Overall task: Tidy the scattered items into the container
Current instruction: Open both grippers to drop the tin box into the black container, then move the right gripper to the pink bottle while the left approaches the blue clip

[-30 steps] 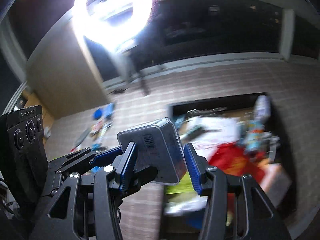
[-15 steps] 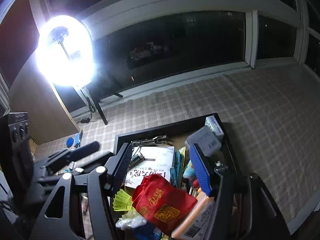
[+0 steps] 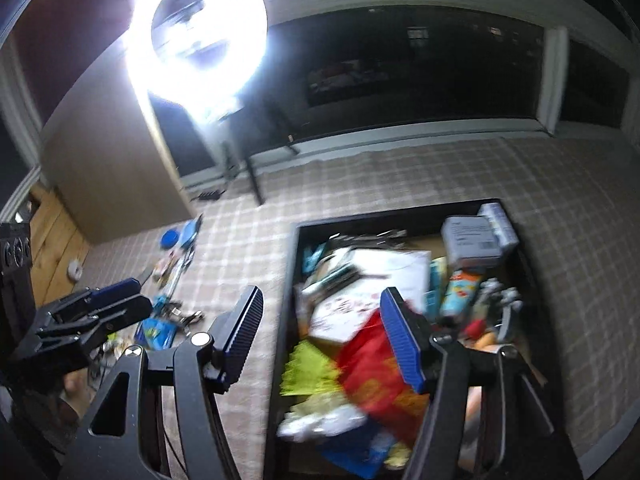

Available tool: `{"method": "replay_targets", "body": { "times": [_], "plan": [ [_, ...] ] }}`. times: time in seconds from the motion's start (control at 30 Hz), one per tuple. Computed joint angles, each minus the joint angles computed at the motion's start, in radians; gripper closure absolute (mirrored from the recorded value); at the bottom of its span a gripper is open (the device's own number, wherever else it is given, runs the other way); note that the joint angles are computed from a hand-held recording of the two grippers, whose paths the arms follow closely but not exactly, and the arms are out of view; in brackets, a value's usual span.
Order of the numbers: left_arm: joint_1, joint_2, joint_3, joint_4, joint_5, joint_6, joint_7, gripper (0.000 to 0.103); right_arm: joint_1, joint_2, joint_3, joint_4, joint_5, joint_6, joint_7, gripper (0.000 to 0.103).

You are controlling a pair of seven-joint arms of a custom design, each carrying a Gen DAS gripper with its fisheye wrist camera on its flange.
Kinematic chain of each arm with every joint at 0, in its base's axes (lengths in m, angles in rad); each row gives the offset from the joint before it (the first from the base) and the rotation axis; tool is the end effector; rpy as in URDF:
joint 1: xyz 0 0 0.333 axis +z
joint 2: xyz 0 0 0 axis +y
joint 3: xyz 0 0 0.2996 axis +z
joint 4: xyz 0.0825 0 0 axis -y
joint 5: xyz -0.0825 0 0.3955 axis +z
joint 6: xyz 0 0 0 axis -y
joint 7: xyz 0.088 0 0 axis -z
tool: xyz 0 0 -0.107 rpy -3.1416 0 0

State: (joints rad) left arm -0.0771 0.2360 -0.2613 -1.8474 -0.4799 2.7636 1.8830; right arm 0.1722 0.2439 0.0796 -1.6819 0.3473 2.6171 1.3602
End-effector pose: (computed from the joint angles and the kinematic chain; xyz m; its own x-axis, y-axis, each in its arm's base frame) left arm 0.6402 -0.1919 0.4547 -0.3214 -0.9057 0.2763 -0.7711 0.0810 -0.6315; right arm 0.6688 0.1588 0.5164 0.2817 -0.9367 -0.2077 -0.7622 -0.0870 -0.6415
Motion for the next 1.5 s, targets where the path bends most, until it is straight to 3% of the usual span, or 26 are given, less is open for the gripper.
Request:
{"method": "replay_targets", "body": {
  "times": [0.33, 0.5, 0.7, 0.9, 1.1, 1.33, 1.5],
  "plan": [
    [0.085, -0.22, 0.123, -0.285, -0.034, -0.002, 0.083, 0.049, 0.105, 0.005, 0.048, -0.04, -0.068, 0.052, -0.03, 0.043],
    [0.133, -0.282, 0.197, -0.388, 0.054, 0.011, 0.027, 0.048, 0.141, 0.048, 0.057, 0.01, -0.098, 0.014, -0.014, 0.043],
    [0.201, -0.284, 0.253, -0.411, 0.055, -0.034, -0.042, 0.048, 0.17, 0.145, 0.069, 0.132, -0.125, -0.096, 0.003, 0.043],
    [0.225, -0.276, 0.254, -0.411, 0.047, -0.042, -0.041, 0.048, 0.229, 0.225, 0.046, 0.234, -0.256, -0.206, -0.021, 0.043],
    [0.198, -0.221, 0.217, -0.353, 0.043, -0.055, 0.034, 0.048, 0.243, 0.27, 0.023, 0.271, -0.295, -0.294, 0.067, 0.043],
    [0.159, -0.045, 0.141, -0.137, 0.137, -0.073, 0.242, 0.048, 0.245, 0.287, 0.025, 0.244, -0.289, -0.313, 0.159, 0.044],
    [0.141, 0.117, 0.113, 0.074, 0.271, -0.19, 0.346, 0.048, 0.246, 0.285, 0.026, 0.227, -0.284, -0.313, 0.212, 0.044]
  ]
}}
